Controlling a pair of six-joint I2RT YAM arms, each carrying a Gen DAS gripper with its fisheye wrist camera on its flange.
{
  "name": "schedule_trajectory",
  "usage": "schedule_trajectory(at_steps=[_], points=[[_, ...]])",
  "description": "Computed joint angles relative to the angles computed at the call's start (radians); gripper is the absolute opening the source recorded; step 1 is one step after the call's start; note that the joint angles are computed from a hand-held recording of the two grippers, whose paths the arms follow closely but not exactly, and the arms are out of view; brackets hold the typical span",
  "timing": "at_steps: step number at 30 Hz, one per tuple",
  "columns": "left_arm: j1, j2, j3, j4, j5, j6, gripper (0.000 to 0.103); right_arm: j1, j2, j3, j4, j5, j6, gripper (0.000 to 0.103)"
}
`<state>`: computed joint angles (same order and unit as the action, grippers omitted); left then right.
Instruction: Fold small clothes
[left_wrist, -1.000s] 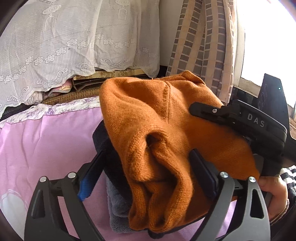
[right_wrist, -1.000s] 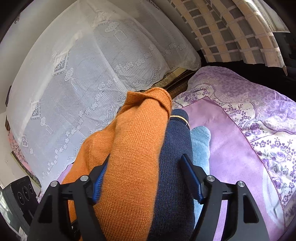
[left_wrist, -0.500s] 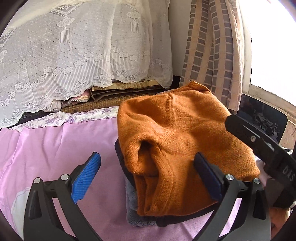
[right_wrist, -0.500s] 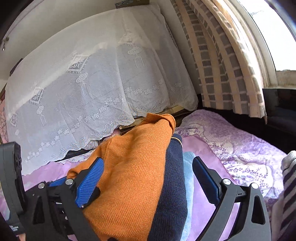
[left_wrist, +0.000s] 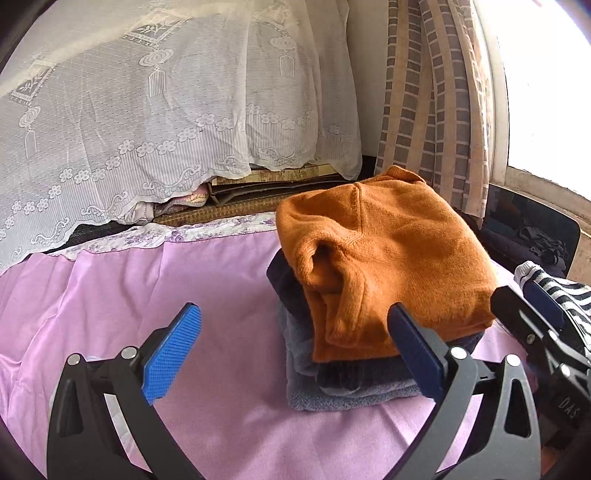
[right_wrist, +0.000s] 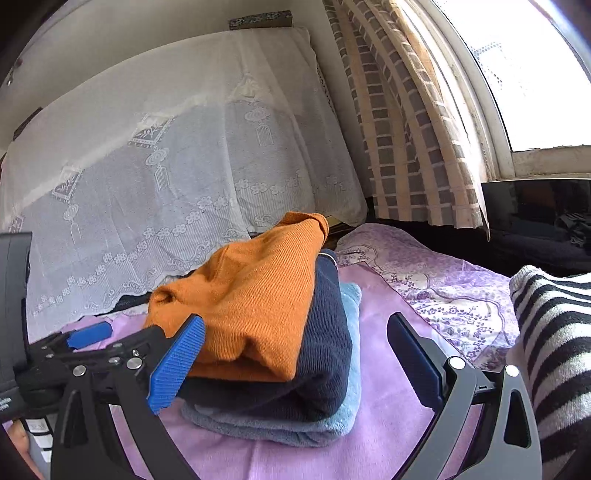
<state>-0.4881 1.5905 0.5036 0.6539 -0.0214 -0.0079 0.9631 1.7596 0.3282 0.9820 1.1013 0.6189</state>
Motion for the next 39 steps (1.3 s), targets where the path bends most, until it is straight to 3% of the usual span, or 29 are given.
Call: schedule_trajectory(at_steps=[5, 9, 22, 35, 39], points=[[0.028, -0.091, -0.079, -0.012, 0.021, -0.010, 0.098, 0.070, 0.029, 0.063, -0.152, 0.047, 0.034, 0.099], [0.021, -0.149, -0.137, -0.005, -0.005, 0.001, 0.098, 0.103, 0.042, 0.079, -0.205, 0.057, 0.079, 0.099], [0.017, -0.156, -0.148, -0.040, -0.011, -0.004, 0.098, 0.112, 0.047, 0.056, -0.164, 0.044, 0.103, 0.099], [-0.002, -0.150, -0.154, -0.028, -0.049, 0.003, 0.098, 0.116, 0.046, 0.051, -0.156, 0.045, 0.101, 0.099], [-0.007, -0.145, -0.173, 0.023, -0.066, 0.014, 0.098, 0.108, 0.055, 0.048, -0.134, 0.035, 0.091, 0.099]])
